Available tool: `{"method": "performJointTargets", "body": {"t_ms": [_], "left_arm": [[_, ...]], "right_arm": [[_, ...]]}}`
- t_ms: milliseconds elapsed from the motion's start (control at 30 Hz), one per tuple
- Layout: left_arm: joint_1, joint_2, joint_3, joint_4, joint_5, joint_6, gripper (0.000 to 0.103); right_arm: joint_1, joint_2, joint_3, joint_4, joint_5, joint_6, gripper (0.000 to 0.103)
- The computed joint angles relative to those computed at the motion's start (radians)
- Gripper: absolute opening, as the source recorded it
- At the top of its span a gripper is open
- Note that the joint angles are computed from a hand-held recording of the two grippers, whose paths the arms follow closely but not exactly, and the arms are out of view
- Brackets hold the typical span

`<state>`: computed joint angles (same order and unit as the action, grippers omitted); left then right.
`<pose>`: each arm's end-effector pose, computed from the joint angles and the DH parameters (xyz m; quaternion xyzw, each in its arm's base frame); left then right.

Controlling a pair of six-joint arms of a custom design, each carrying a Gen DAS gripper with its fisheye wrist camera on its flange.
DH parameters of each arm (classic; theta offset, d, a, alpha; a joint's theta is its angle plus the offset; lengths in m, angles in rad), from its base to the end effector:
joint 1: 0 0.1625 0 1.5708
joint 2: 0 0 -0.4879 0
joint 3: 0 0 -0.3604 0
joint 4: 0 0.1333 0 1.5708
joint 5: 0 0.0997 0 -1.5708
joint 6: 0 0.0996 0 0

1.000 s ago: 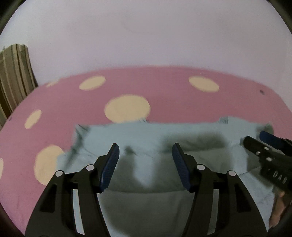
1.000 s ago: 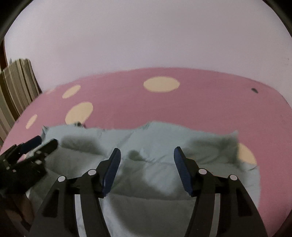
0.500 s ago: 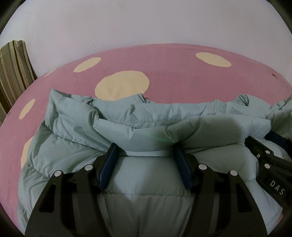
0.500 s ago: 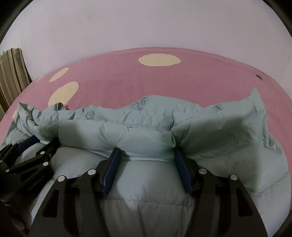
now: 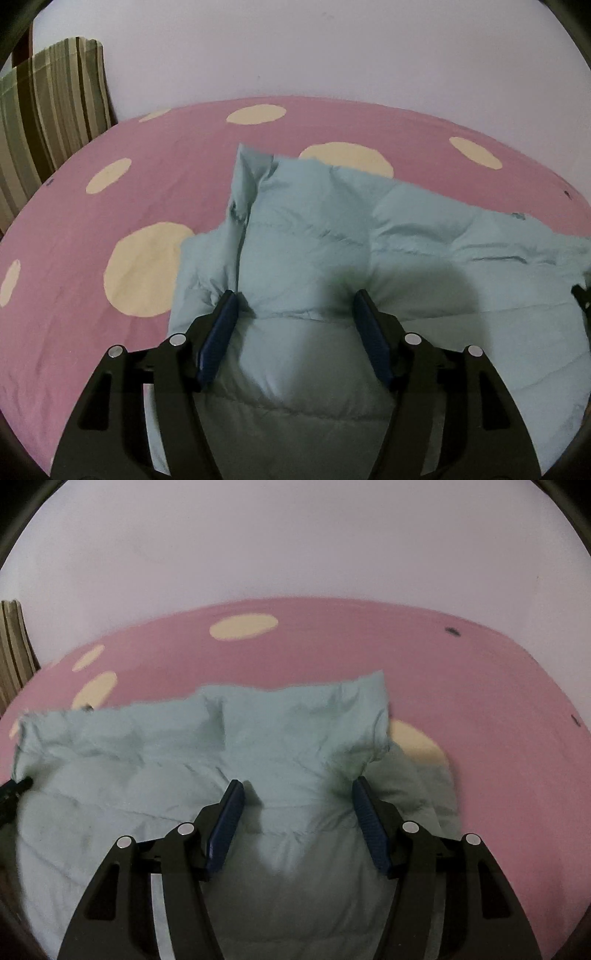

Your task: Fold large clothes

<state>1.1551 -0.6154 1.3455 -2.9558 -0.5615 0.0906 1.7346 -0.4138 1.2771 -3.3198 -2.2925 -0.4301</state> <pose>-0.1152 -0.7999 0.2225 0.0570 0.8414 -0.3519 0.4062 0.1974 -0.7802 0.1147 0.1027 -0.8526 0.3550 0.3694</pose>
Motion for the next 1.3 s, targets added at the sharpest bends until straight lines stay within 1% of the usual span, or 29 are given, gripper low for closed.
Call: {"method": "performJointTargets", "body": {"t_ms": [67,100,133,233,400,433,500,533,567,633,700,767,800,900,933,967,1000,1033,1067,1100,1133,1167,1200,1233,1267,1300], "left_arm": [[0.008,0.016,-0.019,0.008,0.007,0.018,0.067],[0.014,0.025,-0.029,0.009,0.003,0.023,0.068],[0.018,0.027,-0.031,0.005,-0.003,0.022,0.068],[0.029,0.029,-0.037,0.017,-0.019,0.012,0.068],[0.020,0.019,-0.053,0.056,-0.010,0.008,0.068],[0.016,0.010,-0.041,0.053,-0.009,0.005,0.068],[0.004,-0.028,0.006,0.065,-0.013,-0.031,0.075],[-0.002,-0.052,0.034,0.071,-0.008,-0.053,0.082],[-0.009,-0.070,0.064,0.064,0.011,-0.071,0.086],[-0.019,-0.113,0.132,0.031,0.042,-0.114,0.088],[-0.023,-0.156,0.196,0.019,0.049,-0.175,0.091],[-0.013,-0.206,0.254,0.063,0.005,-0.280,0.091],[-0.002,-0.227,0.273,0.088,-0.042,-0.323,0.091],[0.019,-0.246,0.299,0.100,-0.119,-0.382,0.091],[0.031,-0.250,0.298,0.101,-0.166,-0.400,0.091],[0.035,-0.249,0.298,0.096,-0.182,-0.410,0.090],[0.036,-0.245,0.300,0.072,-0.184,-0.411,0.086],[0.035,-0.243,0.304,0.054,-0.191,-0.400,0.068],[0.035,-0.239,0.301,0.054,-0.215,-0.378,0.053],[0.031,-0.235,0.297,0.062,-0.220,-0.365,0.047],[0.025,-0.231,0.297,0.061,-0.222,-0.345,0.036],[0.019,-0.228,0.295,0.065,-0.213,-0.334,0.029],[0.012,-0.225,0.294,0.065,-0.203,-0.321,0.026],[0.009,-0.226,0.297,0.063,-0.202,-0.316,0.020],[0.005,-0.231,0.303,0.062,-0.204,-0.317,0.017],[0.001,-0.237,0.311,0.059,-0.205,-0.318,0.016]], "right_arm": [[-0.005,0.025,-0.017,-0.019,-0.019,-0.043,0.062],[-0.007,0.030,-0.025,-0.011,-0.024,-0.042,0.062],[-0.009,0.036,-0.040,0.008,-0.023,-0.032,0.063],[-0.024,0.022,-0.034,0.049,0.011,0.019,0.063],[-0.017,0.018,-0.042,0.061,0.002,0.022,0.063],[-0.011,0.009,-0.032,0.054,0.001,0.025,0.063],[-0.002,-0.025,0.014,0.047,0.016,0.052,0.068],[-0.001,-0.051,0.053,0.033,0.039,0.070,0.073],[0.000,-0.072,0.086,0.011,0.050,0.077,0.076],[0.003,-0.104,0.145,-0.052,0.051,0.080,0.077],[-0.001,-0.139,0.205,-0.083,0.050,0.109,0.079],[-0.017,-0.179,0.269,-0.072,0.063,0.170,0.080],[-0.024,-0.189,0.286,-0.058,0.070,0.193,0.080],[-0.044,-0.205,0.319,-0.018,0.085,0.246,0.080],[-0.053,-0.209,0.325,0.003,0.104,0.276,0.080],[-0.059,-0.213,0.330,0.016,0.122,0.302,0.080],[-0.068,-0.217,0.336,0.033,0.148,0.338,0.080],[-0.068,-0.214,0.337,0.027,0.147,0.340,0.078],[-0.067,-0.213,0.339,0.023,0.148,0.338,0.067],[-0.066,-0.215,0.344,0.025,0.160,0.337,0.059],[-0.066,-0.220,0.350,0.032,0.181,0.340,0.044],[-0.067,-0.228,0.356,0.046,0.206,0.346,0.034],[-0.065,-0.232,0.359,0.056,0.217,0.352,0.031],[-0.062,-0.234,0.363,0.053,0.223,0.352,0.025],[-0.059,-0.240,0.372,0.046,0.230,0.352,0.021],[-0.057,-0.244,0.377,0.043,0.235,0.357,0.020]]}}
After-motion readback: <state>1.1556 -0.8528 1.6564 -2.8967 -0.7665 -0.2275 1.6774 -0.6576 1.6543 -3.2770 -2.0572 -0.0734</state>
